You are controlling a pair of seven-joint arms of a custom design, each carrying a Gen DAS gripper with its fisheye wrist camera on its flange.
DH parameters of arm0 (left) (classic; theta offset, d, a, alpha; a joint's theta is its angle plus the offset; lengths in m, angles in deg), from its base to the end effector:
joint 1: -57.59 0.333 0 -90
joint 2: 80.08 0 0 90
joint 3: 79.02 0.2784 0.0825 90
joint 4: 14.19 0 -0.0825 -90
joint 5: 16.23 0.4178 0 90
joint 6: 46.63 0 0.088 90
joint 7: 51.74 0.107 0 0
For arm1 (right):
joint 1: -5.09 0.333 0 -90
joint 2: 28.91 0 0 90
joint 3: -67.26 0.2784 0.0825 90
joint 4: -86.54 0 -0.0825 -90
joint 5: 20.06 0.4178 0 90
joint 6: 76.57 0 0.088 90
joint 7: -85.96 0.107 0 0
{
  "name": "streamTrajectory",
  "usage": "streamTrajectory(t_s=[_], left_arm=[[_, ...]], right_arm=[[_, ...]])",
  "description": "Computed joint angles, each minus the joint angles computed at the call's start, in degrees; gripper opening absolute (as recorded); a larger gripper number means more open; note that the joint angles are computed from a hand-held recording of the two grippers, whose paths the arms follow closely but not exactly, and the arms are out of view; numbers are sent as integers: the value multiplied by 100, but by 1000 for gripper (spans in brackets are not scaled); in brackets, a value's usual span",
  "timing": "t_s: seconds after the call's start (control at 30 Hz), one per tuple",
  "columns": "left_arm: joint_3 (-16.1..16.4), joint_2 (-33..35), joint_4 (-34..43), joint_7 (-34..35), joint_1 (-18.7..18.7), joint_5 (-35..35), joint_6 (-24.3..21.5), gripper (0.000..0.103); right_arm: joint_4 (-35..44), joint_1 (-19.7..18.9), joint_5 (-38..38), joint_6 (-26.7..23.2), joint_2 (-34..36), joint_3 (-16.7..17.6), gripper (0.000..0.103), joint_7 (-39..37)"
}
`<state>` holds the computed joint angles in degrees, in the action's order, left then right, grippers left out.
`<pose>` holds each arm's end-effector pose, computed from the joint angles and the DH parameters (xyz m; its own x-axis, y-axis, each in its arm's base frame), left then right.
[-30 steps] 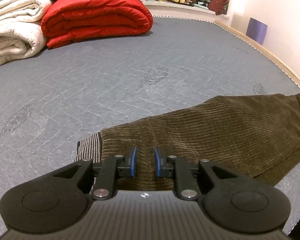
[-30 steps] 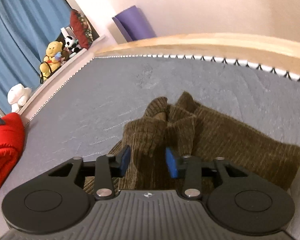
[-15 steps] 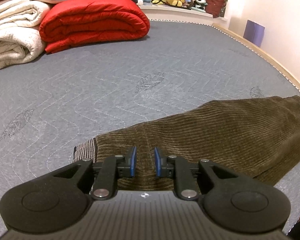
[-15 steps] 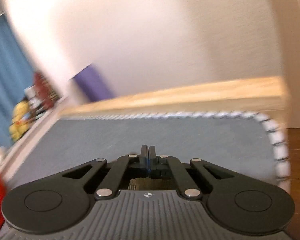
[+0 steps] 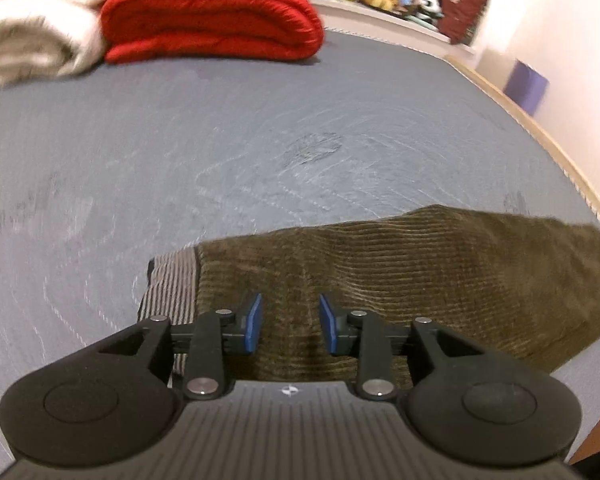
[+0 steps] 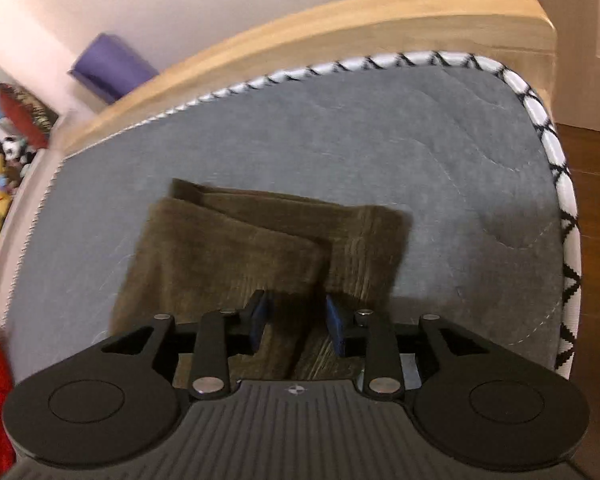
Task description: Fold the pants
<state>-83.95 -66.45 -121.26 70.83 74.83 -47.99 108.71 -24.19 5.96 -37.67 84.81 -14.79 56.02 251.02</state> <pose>0.6574 0.1655 0.3994 0.0344 -0.9868 0.1580 -0.7697 -0.1270 -0.6257 0.6635 -0.1001 0.3786 -0.7893 -0.4137 -0.4537 -0.2160 0.8788 -0.4255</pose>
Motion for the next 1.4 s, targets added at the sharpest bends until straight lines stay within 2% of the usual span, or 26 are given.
streamTrajectory(t_s=[0.2,0.23,0.27,0.33,0.4,0.43,0.5,0.53,0.67,0.9,1.03,1.2,1.3,1.33,1.4], left_arm=[[146,160,234,-808,113,-11,-386,38],[142,183,264,-887,144,-43,-430,38],[143,199,281,-966,159,-42,-444,38],[146,151,217,-1114,156,-11,-301,37],[195,55,86,-1295,80,195,54,43],[287,2,-15,-1521,-23,525,323,48],[383,-13,-76,-1867,-99,958,507,57],[398,24,-31,-1982,-93,1097,415,64],[555,222,146,-2691,-227,1997,100,76],[455,415,296,-2919,-162,2318,9,78],[445,533,441,-3050,-126,2397,-220,79],[390,473,334,-2873,-104,2435,-79,74],[434,432,264,-2827,-170,2660,88,55],[430,418,243,-2795,-166,2676,162,43],[320,334,157,-2536,-60,2482,305,36]], right_arm=[[280,230,-652,163,329,-290,36,262],[329,272,-731,140,367,-329,29,324],[392,277,-790,109,441,-355,17,324],[452,321,-872,25,466,-394,16,421],[454,350,-959,30,449,-442,15,577],[445,363,-1019,50,432,-458,15,636],[417,392,-1169,90,384,-477,15,717],[395,396,-1237,104,352,-477,15,729],[341,303,-1214,101,301,-383,15,669],[359,257,-1113,-1,320,-308,15,598],[337,219,-1052,9,315,-269,16,494],[354,112,-730,0,346,-154,16,115],[380,122,-685,3,370,-171,16,-30],[393,136,-692,-5,377,-183,16,-65],[423,166,-748,-1,386,-207,15,-156]])
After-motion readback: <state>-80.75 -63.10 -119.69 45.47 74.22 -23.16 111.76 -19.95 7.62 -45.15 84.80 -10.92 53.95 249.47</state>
